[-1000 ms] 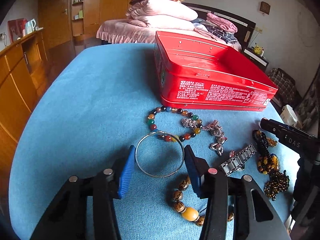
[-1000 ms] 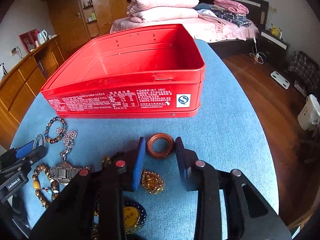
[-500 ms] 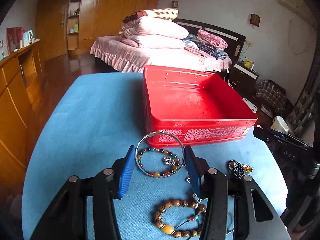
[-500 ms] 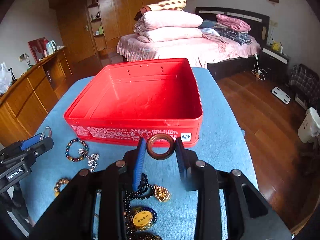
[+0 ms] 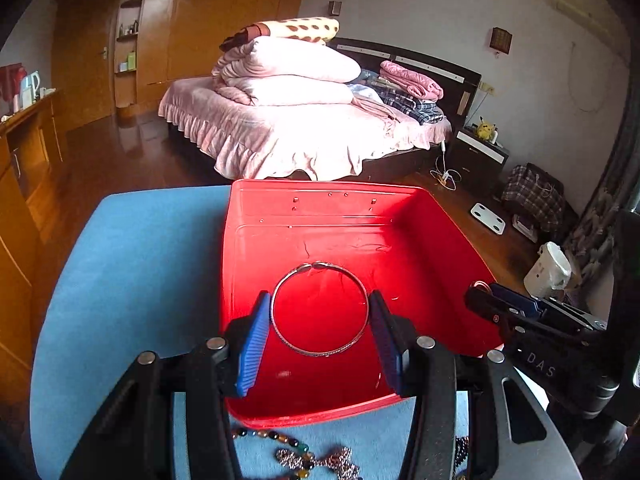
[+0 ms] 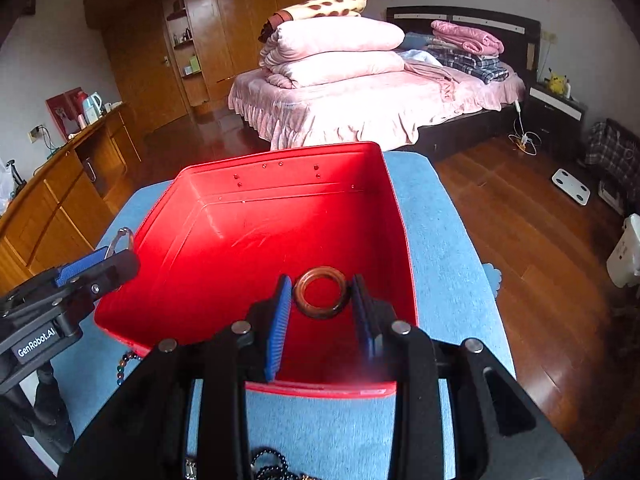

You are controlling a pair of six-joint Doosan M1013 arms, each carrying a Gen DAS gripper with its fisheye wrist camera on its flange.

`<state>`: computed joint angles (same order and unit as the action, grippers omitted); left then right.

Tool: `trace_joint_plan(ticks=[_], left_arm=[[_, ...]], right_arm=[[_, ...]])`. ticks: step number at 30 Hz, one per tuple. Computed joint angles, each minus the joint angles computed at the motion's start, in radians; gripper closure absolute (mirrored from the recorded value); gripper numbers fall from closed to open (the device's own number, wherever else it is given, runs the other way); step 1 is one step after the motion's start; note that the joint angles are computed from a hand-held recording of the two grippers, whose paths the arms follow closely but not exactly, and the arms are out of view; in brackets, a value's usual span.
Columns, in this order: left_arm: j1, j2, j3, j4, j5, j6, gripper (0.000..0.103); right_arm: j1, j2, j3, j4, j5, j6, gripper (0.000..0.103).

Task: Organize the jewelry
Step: 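Lower the ring into the red tin with the right tool while the left tool drops the bangle in, then withdraw both open tools from the tin back toward the jewelry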

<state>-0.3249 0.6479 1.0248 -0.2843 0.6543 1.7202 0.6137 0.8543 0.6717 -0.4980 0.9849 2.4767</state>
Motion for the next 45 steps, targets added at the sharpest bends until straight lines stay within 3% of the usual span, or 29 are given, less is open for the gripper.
trace_joint_plan(ticks=[2,6,10,12,16,22,33,45], left_arm=[[-0.002,0.012,-0.013,0.003,-0.002,0.002,0.041],[0.004,0.005,0.009,-0.03,-0.044,0.037,0.03],[0.014,-0.029,0.071,-0.073,-0.102,0.059,0.024],[0.018,-0.054,0.111,-0.079,-0.139,0.069,0.017],[0.019,-0.115,0.212,-0.057,-0.23,0.072,0.012],[0.02,-0.194,0.349,0.003,-0.287,0.041,0.009],[0.011,-0.283,0.52,0.175,-0.282,-0.116,0.009],[0.003,-0.3,0.575,0.202,-0.233,-0.148,0.009]], right_arm=[[-0.003,0.013,-0.016,-0.002,0.008,-0.011,0.063],[-0.002,0.01,0.006,-0.041,-0.012,0.018,0.054],[0.002,-0.029,0.082,-0.077,-0.072,0.082,0.051],[0.01,-0.052,0.122,-0.115,-0.098,0.126,0.044],[0.035,-0.098,0.202,-0.195,-0.133,0.188,0.036],[0.076,-0.153,0.315,-0.252,-0.149,0.274,0.032],[0.133,-0.218,0.454,-0.241,-0.142,0.354,0.032],[0.159,-0.224,0.486,-0.174,-0.133,0.315,0.032]])
